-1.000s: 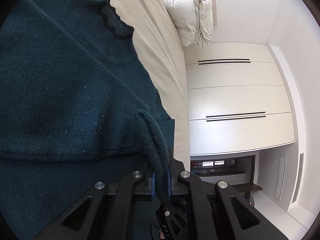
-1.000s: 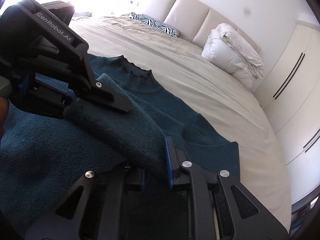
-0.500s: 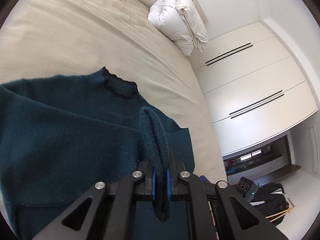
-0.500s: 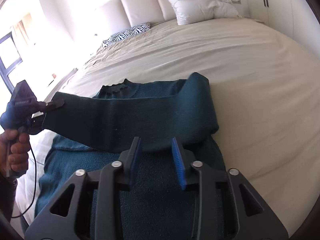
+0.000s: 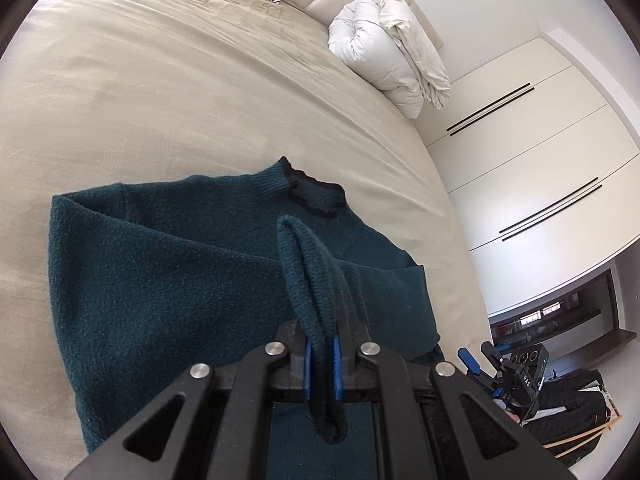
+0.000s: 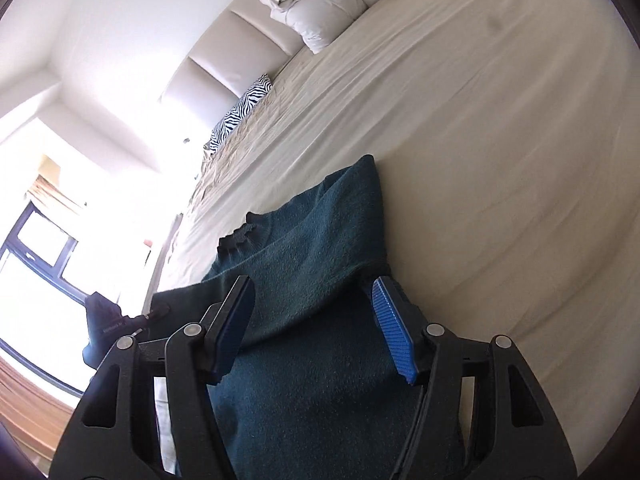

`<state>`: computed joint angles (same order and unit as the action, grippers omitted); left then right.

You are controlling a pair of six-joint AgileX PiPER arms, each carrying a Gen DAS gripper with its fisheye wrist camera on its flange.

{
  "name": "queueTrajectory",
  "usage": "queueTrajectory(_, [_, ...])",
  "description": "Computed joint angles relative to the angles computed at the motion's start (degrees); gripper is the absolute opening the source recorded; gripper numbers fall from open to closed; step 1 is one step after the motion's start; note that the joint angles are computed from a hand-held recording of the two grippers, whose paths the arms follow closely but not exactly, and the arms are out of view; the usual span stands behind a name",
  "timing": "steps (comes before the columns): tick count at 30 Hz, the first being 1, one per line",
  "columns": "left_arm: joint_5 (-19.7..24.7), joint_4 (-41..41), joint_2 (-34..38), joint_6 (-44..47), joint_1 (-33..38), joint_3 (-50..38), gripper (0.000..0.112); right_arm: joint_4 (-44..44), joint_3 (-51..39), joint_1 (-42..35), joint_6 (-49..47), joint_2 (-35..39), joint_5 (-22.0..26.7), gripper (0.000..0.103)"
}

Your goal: Fold small clothes

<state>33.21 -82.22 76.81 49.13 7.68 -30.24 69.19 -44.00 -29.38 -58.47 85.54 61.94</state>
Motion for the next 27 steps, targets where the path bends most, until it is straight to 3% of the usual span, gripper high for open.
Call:
queueTrajectory(2, [-0.1,-1.7,1.4,1.9,0.5,0.6,0.008,0.0,-2.3,-1.4,1.7,5.0,5.0,0.06])
queueTrajectory(6, [-0.2,-6.4,4.7,7.6,1.4,2.4,0.008,0.8,-2.9,-0.3,2.0,9.9,7.4,0.061])
queueTrajectory(11, [0.4,-9.7,6.7,13.0,4.4,4.4,0.008,3.5,-2.4,4.1,2.2,14.4,5.6,0.061])
queueTrajectory(17, [2.1,-11.3,7.3,16.8,8.0,6.1,0.008,7.0,-2.1,4.2,2.6,16.5,5.0,0.061])
queueTrajectory(27, [3.6,-16.0,9.1,22.8,9.9,8.4,0.008,6.3,-1.7,4.1,3.8,16.1,5.4,0.062])
